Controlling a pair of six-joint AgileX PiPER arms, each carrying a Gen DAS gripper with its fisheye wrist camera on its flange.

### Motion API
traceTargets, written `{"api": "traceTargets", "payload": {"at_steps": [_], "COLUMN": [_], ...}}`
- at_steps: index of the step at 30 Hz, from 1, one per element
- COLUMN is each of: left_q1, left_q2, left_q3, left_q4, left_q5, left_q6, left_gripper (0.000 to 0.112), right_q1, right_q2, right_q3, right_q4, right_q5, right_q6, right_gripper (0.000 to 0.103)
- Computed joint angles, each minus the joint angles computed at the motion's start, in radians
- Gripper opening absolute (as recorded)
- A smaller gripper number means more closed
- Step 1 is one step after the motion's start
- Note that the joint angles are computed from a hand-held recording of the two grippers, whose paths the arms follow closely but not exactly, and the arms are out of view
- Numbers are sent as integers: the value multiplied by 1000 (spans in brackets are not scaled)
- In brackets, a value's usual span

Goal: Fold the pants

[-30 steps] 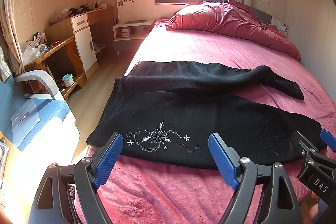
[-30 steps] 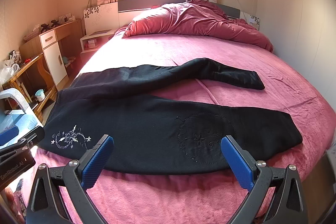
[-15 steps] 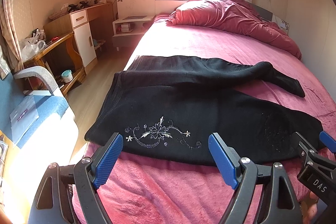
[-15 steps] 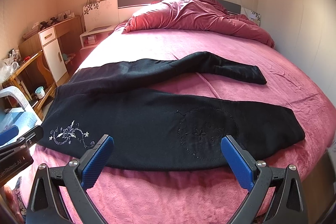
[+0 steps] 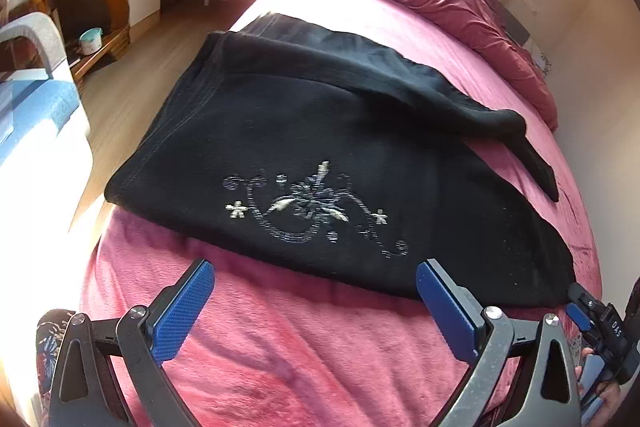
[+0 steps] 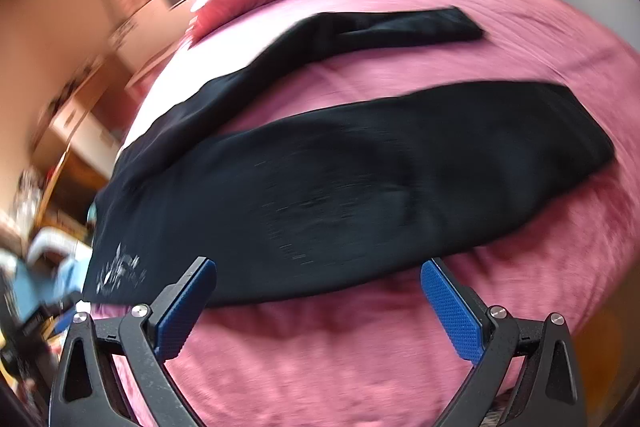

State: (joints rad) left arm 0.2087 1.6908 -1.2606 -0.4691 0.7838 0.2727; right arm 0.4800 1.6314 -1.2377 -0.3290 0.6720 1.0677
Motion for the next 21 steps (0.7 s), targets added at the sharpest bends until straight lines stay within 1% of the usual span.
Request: {"api": "traceTargets", "payload": {"at_steps": [2,3,4,5,6,7,8,9,11,12,14,15,17,18,19,20,21], "left_q1": [32,58,74,78,81,90,99,118,153,168,190,201,219,226,229,232,238], "left_q2": [38,59,76,86,97,111,121,136,147,149,162,169,196,209,212,213,229], "left_q3": [-25,-40,-49,-54,-64,-74,-79,-83,-82,-81,-88,-95,-120,-133,-139,-141,-155], "left_q4": [0,-26,-27,9,43,53,48,29,-22,-51,-90,-109,-137,-150,-151,-155,-168], "left_q5": [32,59,68,59,62,75,82,84,90,90,92,96,119,135,133,128,132], "left_q6": [1,17,11,-24,-60,-74,-78,-61,-43,-29,-16,-14,-24,-25,-30,-33,-27], "left_gripper": [103,103,102,99,90,84,76,69,60,59,59,59,58,58,56,48,43], "right_q1": [-87,-147,-197,-255,-309,-369,-417,-459,-555,-589,-650,-668,-680,-695,-699,-692,-695], "right_q2": [-60,-97,-120,-135,-145,-150,-149,-145,-128,-112,-74,-52,-11,14,40,61,68], "right_q3": [96,158,206,244,278,311,331,346,374,374,367,352,299,274,235,200,194], "right_q4": [21,45,67,105,147,205,249,285,426,481,644,674,644,647,609,551,527], "right_q5": [-39,-83,-119,-145,-172,-203,-222,-237,-291,-301,-338,-344,-332,-329,-309,-288,-280], "right_q6": [19,27,28,14,-4,-44,-77,-98,-216,-257,-404,-438,-414,-434,-415,-366,-357], "right_gripper": [102,101,95,89,86,82,77,75,71,71,70,70,70,69,64,59,57]}}
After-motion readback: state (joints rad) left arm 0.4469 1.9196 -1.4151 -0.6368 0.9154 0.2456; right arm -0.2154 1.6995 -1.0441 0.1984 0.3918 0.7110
